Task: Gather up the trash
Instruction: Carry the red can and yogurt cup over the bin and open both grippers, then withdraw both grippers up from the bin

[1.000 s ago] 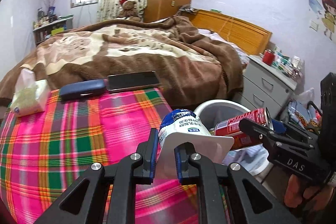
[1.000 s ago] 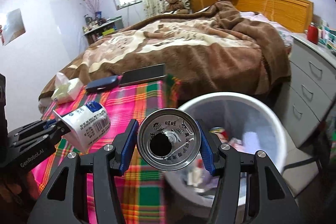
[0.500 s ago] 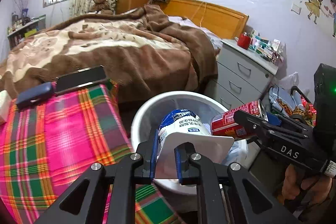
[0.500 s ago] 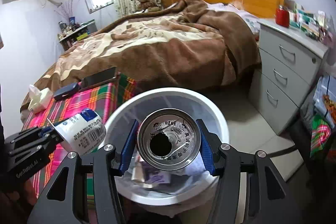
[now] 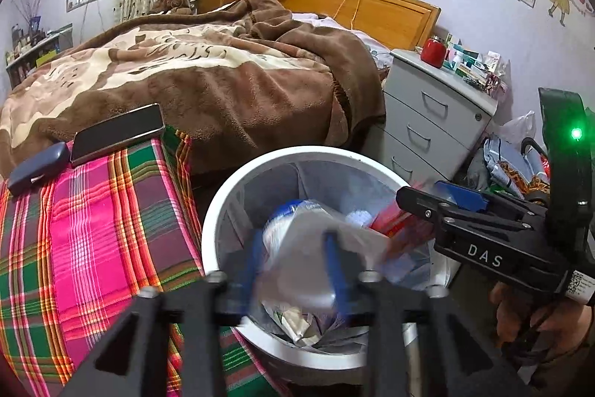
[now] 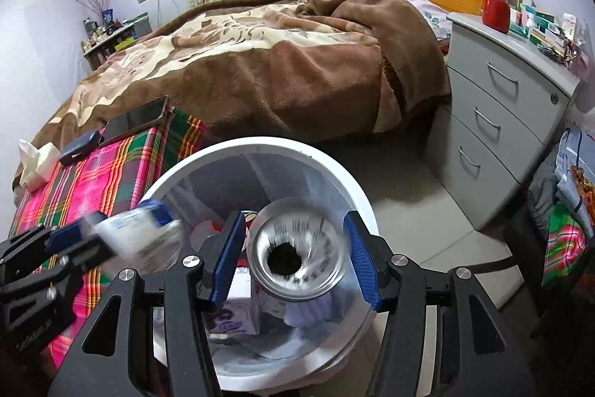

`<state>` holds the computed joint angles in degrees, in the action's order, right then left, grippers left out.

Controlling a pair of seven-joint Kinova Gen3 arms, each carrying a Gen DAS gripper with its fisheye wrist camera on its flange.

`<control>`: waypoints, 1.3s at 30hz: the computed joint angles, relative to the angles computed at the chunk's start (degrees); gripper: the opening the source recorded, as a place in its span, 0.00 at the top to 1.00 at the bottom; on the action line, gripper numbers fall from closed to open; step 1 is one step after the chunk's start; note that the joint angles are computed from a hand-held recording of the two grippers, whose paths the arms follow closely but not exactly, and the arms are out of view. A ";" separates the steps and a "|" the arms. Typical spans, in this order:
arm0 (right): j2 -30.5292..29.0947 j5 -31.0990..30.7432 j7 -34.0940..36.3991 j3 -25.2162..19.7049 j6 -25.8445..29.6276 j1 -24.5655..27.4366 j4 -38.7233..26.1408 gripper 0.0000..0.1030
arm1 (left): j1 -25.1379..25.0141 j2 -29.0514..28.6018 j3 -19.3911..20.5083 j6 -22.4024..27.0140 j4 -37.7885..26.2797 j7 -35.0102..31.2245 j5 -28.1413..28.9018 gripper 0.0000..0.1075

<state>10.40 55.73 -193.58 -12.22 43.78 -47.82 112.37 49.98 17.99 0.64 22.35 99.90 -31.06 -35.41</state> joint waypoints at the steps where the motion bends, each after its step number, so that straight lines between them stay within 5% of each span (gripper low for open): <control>1: -0.23 0.37 -0.47 -0.02 0.15 -0.19 0.24 0.43 | -0.18 -0.30 -0.11 -1.03 0.64 0.31 0.08 0.60; 10: -1.57 2.22 -3.62 -1.34 2.53 -0.77 0.91 0.39 | 1.03 -2.37 -0.94 -0.28 2.29 4.43 -2.50 0.53; 21: -2.68 4.56 -9.06 -4.37 7.85 -4.23 1.42 0.39 | 2.70 -7.00 2.35 5.13 6.49 18.02 -13.87 0.52; 29: -1.95 8.75 -14.84 -7.39 14.16 -9.22 1.62 0.39 | 6.37 -10.36 7.43 16.00 10.43 33.37 -25.23 0.52; 39: -0.44 12.41 -21.84 -9.47 21.22 -16.28 2.59 0.39 | 6.59 -13.60 16.97 28.44 15.90 46.72 -28.98 0.52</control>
<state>9.96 68.15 -215.41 -21.69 65.00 -64.10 114.96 56.57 4.39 17.60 50.79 115.80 15.65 -64.39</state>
